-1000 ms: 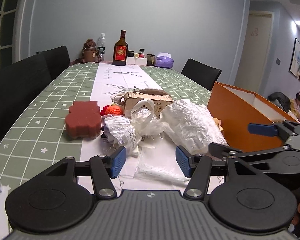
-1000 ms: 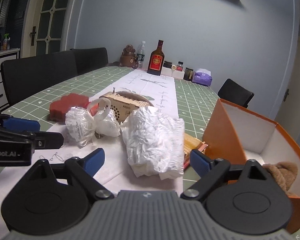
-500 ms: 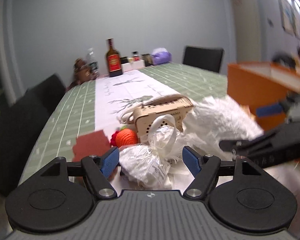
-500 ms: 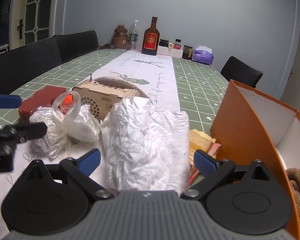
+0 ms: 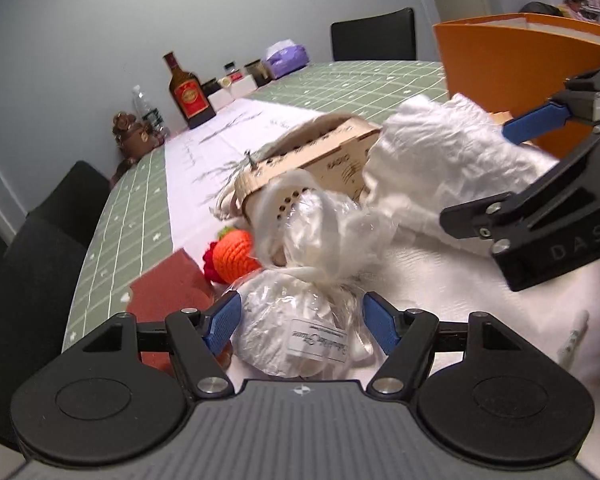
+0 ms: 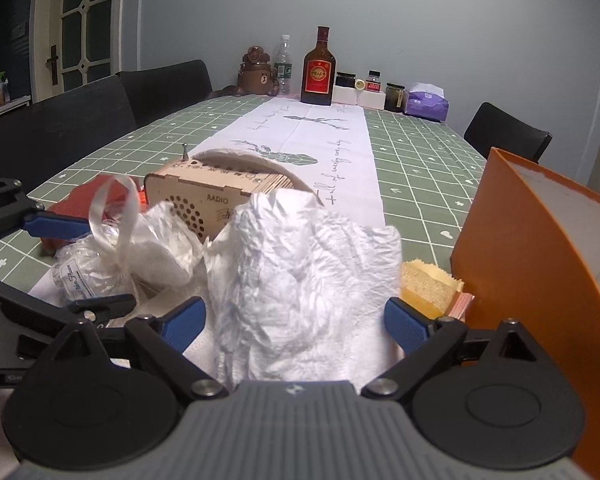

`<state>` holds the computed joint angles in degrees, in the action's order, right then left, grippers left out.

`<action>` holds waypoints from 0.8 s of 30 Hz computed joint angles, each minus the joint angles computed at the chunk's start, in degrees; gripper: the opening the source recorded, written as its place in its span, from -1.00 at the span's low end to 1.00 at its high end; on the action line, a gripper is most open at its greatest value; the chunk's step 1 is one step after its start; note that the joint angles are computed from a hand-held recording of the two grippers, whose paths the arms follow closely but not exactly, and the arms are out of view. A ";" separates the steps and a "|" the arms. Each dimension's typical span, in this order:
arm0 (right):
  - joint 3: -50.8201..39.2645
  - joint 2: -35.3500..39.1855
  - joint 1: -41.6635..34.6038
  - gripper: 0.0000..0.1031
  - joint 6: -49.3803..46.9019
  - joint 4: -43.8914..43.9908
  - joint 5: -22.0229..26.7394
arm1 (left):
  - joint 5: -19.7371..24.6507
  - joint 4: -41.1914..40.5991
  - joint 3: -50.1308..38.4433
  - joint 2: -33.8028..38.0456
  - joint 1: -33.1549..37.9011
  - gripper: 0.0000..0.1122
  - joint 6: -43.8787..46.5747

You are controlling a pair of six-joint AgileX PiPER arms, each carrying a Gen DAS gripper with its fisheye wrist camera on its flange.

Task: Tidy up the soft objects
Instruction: 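Move both tools back to the table toward the white plastic bags, then grasp the white crumpled bag with the right gripper while the left grasps the ribbon gift bag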

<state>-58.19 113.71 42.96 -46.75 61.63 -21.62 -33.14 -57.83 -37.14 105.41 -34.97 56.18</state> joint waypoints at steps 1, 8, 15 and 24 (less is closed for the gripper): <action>-0.07 0.11 -0.13 0.82 0.92 -0.91 0.34 | 0.32 -0.52 -0.24 0.14 0.28 0.41 -0.54; 0.00 1.42 1.15 0.40 -0.60 0.63 -2.08 | 1.93 -1.32 -0.53 -0.57 1.62 0.23 -2.99; 1.14 0.30 1.13 -0.42 -1.82 2.85 -3.11 | 3.70 1.24 0.64 -2.46 3.65 -0.04 -10.50; 3.50 -2.06 0.70 -0.80 2.72 -2.42 -1.85 | 0.05 1.67 3.60 -6.05 2.63 -0.14 -17.00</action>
<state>-54.70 111.65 43.66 -44.03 59.21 -23.47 -33.09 -56.16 -33.54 99.36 -32.34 39.18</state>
